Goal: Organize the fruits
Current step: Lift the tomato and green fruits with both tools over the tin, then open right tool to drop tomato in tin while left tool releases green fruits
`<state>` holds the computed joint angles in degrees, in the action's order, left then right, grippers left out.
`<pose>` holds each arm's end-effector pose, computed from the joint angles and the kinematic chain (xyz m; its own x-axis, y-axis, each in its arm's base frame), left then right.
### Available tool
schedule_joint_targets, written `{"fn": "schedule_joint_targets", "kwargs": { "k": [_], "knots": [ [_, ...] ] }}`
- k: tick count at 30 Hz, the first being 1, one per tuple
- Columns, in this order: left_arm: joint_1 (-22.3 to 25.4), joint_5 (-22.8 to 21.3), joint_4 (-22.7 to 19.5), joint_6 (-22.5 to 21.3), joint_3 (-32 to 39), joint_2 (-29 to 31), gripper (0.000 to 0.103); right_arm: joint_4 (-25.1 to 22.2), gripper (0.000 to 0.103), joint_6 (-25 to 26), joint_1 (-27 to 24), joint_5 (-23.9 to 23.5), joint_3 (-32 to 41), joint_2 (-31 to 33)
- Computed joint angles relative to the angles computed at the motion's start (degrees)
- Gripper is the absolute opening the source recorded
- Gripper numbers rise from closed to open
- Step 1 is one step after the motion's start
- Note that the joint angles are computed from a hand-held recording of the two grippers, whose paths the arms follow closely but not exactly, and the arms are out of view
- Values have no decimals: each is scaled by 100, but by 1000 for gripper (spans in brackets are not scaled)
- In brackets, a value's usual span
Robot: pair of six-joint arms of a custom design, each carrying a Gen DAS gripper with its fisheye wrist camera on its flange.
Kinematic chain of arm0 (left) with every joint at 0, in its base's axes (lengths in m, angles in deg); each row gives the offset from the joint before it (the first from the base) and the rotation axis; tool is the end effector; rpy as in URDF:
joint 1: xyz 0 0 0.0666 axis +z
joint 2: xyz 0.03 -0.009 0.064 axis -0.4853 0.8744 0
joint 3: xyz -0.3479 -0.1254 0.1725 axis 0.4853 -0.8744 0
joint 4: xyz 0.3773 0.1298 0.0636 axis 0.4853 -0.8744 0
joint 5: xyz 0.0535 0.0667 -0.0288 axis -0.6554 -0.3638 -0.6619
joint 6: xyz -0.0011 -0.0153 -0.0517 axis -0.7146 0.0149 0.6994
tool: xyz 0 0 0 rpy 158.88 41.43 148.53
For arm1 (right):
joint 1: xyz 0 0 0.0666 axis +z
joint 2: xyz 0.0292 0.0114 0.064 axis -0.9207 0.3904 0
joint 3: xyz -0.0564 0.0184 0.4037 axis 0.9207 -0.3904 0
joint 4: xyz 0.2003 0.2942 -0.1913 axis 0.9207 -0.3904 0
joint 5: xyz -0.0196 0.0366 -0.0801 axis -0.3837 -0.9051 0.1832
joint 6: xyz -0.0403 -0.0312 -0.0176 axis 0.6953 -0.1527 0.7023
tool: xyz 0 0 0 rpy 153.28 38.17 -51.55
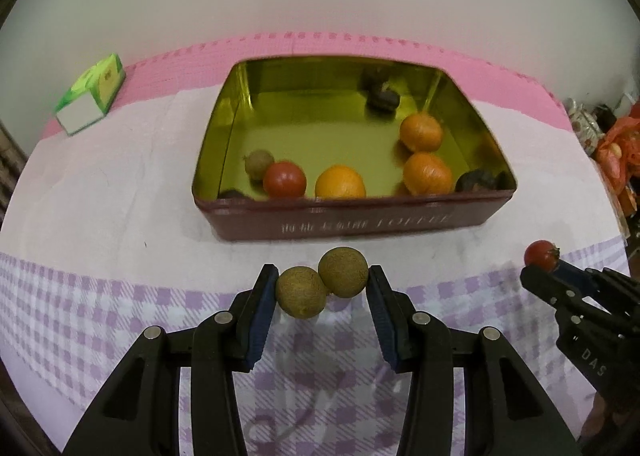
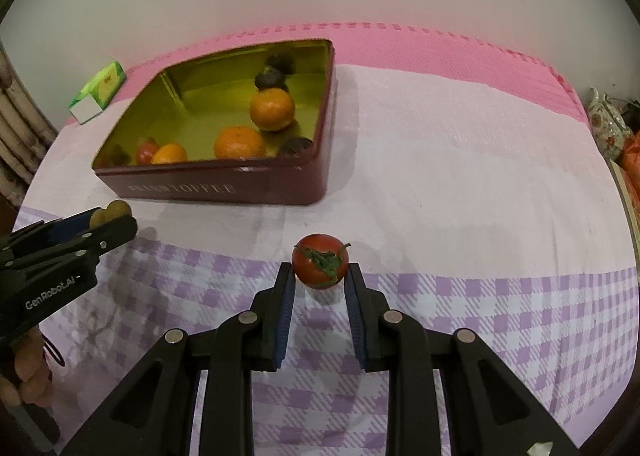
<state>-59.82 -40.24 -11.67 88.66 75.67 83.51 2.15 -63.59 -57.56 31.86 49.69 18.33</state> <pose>0.5124 -0.2924 0.4223 -0.8346 -0.2704 -0.4799 -0.2855 0.9574 -0.0429 0.5747 0.1031 0.4335 -0.8410 -0.3383 -0.4223 -0.4210 0.8994 0.1179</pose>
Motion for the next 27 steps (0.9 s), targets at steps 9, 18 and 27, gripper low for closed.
{"fn": "schedule_joint_targets", "kwargs": {
  "k": [9,18,27],
  "knots": [
    [128,-181,55,-97,155,-105,46,-50,24,-8,79,-178,413,69],
    [338,-275,45,-162,364,-60,46,-170,24,50,179,-184,912,327],
    [592,-126,-33,-230,531,92,46,-197,24,-41,288,-166,1484,711]
  ]
}}
